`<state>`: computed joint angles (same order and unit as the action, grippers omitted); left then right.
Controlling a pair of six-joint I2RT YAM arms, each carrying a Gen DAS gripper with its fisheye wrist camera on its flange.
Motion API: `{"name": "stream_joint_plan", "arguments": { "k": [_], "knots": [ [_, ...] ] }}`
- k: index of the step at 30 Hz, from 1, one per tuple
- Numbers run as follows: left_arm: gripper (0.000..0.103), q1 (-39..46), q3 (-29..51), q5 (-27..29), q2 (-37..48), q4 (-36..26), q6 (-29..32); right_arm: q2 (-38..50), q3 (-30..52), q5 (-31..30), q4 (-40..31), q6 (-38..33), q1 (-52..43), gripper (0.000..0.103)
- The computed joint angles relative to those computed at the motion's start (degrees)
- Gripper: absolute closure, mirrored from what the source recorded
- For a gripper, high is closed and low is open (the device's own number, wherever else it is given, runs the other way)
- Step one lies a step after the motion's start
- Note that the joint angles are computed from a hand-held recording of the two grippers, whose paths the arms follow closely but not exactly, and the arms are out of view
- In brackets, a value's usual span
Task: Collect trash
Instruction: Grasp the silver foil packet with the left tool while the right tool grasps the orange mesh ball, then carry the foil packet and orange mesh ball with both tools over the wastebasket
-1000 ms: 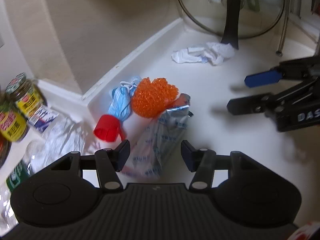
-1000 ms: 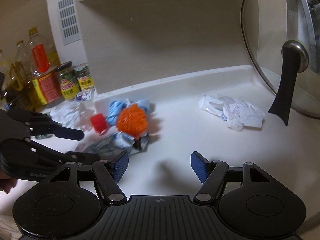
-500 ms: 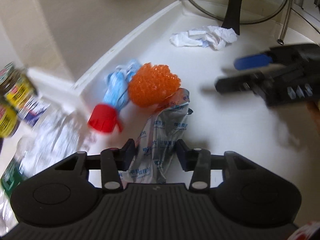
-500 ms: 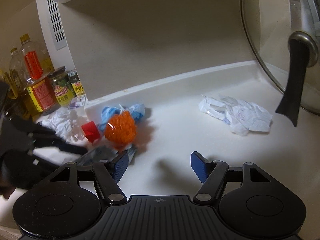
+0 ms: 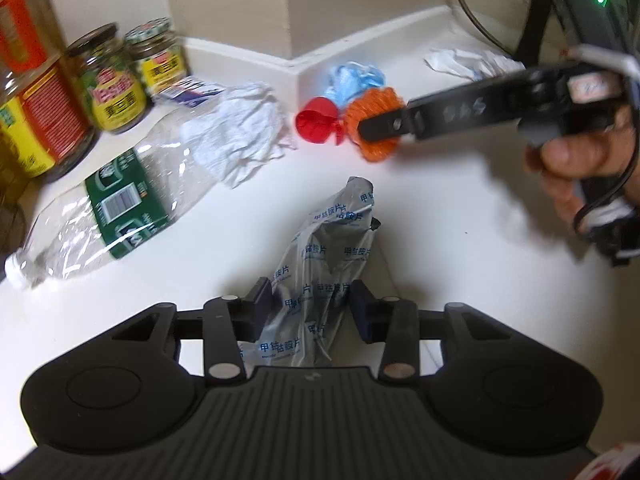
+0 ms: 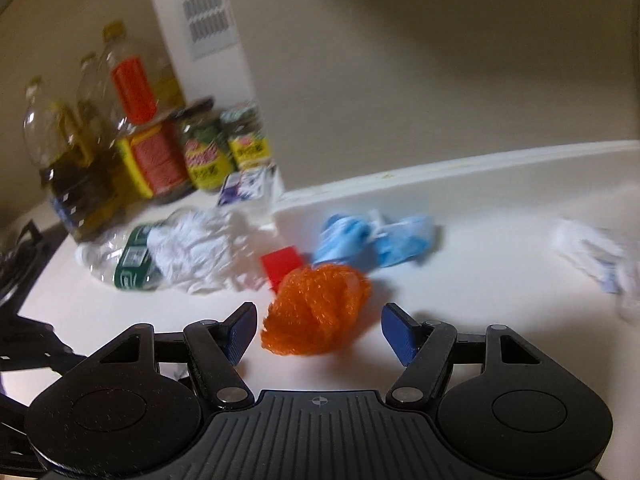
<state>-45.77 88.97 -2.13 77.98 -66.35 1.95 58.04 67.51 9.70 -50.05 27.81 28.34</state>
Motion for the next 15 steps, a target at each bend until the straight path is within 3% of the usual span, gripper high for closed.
{"name": "stream_joint_plan", "arguments": {
  "k": [1, 2, 5, 6, 15],
  "knots": [
    [0.048, 0.5, -0.2, 0.5, -0.2, 0.2, -0.6, 0.5, -0.5, 0.3, 0.9, 0.3, 0.2, 0.034],
    [0.044, 1.2, -0.5, 1.4, -0.7, 0.6, -1.0, 0.4, -1.2, 0.2, 1.9, 0.7, 0.0, 0.034],
    [0.041, 1.4, -1.0, 2.5, -0.6, 1.6, -0.8, 0.6, -1.9, -0.9, 2.7, 1.4, -1.1, 0.040],
    [0.041, 1.2, -1.1, 2.4, -0.2, 2.1, -0.3, 0.6, -1.7, -1.4, 2.3, 1.3, -1.4, 0.063],
    [0.045, 1.3, 1.1, 3.7, 3.1, 1.6, 4.3, -5.0, 0.9, 6.2, -7.6, 7.8, 4.5, 0.064]
  ]
}}
